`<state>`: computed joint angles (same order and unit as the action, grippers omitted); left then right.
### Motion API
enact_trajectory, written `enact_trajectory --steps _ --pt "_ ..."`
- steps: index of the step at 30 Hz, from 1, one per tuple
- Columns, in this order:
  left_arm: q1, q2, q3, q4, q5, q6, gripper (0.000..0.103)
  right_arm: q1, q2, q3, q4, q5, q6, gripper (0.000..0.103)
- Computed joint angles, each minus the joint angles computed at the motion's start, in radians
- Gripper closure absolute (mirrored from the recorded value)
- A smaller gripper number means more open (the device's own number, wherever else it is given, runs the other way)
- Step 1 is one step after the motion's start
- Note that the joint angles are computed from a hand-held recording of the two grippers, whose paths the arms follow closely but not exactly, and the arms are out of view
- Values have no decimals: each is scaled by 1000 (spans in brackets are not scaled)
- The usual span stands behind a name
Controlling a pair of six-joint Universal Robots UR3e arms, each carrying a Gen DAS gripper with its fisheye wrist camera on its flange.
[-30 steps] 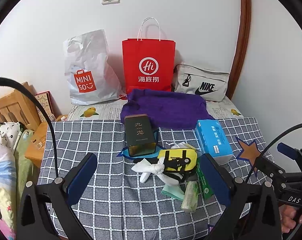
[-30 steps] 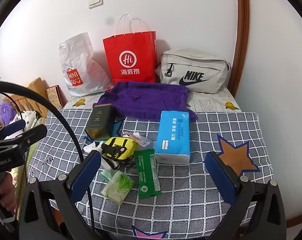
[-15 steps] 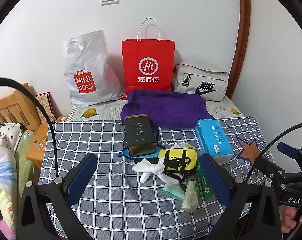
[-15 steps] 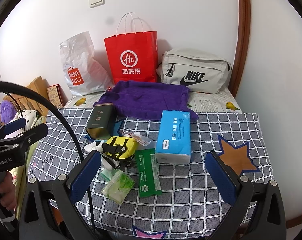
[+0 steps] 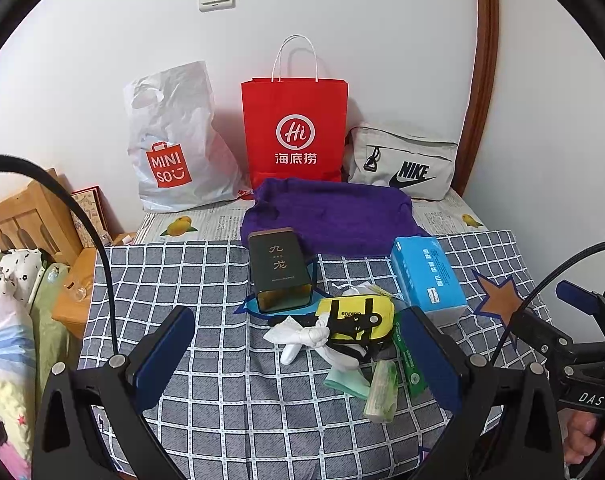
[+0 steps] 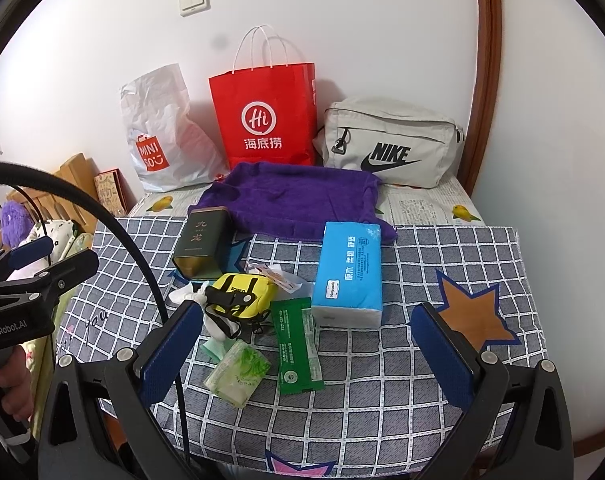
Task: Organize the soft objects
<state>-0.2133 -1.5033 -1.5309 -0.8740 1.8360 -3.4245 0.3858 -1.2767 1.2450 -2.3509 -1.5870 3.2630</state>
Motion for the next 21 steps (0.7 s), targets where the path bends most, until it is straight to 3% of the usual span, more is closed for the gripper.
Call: enact_trajectory --steps 21 --pt "-6 1 -10 7 2 -3 0 -3 10 3 -2 9 -12 0"
